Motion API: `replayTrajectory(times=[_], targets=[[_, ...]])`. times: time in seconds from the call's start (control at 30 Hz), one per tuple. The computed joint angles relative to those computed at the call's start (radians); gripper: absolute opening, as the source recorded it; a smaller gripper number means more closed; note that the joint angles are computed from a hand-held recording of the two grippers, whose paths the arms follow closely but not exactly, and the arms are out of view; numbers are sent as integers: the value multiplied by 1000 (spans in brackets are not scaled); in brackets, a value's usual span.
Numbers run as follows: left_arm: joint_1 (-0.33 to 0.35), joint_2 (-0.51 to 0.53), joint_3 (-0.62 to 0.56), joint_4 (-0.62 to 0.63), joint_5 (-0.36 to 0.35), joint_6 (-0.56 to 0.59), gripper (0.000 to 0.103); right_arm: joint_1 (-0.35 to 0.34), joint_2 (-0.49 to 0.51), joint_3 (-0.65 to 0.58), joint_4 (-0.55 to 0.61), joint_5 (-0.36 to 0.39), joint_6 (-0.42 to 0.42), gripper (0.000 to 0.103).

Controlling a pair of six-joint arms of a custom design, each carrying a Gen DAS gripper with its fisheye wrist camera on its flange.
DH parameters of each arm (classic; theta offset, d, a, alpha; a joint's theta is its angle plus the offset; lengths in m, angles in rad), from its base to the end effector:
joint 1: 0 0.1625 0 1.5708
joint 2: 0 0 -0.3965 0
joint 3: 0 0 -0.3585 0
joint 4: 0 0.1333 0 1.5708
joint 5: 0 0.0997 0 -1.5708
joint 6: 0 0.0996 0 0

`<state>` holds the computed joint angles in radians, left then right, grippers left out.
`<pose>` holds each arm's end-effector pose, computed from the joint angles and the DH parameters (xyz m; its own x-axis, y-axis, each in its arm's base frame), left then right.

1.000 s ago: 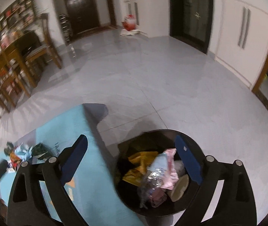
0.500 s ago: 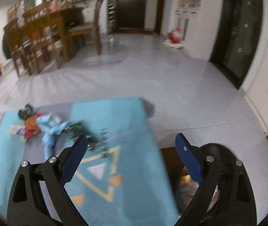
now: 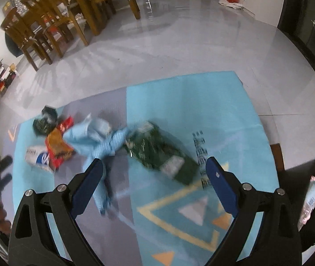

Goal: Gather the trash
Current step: 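Move both open tools back to the rug toward the green bag and ointment box, then grasp the white ointment box with the left tool while the right tool holds the green bag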

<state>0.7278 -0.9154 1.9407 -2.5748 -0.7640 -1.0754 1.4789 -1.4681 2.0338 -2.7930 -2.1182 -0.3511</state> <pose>-0.2561 -0.5030 0.0994 -0.8701 -0.3347 -0.3619 -0.0399 0.7796 -0.6250 0.0376 -0.4797 0.3582 -0.7960 0.0993 0.5970 -0.2141 0.8764 -0.4313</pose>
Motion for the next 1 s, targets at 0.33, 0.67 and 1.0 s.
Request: replayTrajectory(times=[0.33,0.67,1.0], targets=[[91,115,-172,-6,-41,367,100,-2,141,-88,26,-112,-188,85],[108,172,-211,-47,-144,707,100,-32,144,-58,77,-139,-262,38],[79,181,-176,-16,-103,831,100,-51,21,-16,261,-101,-242,37]])
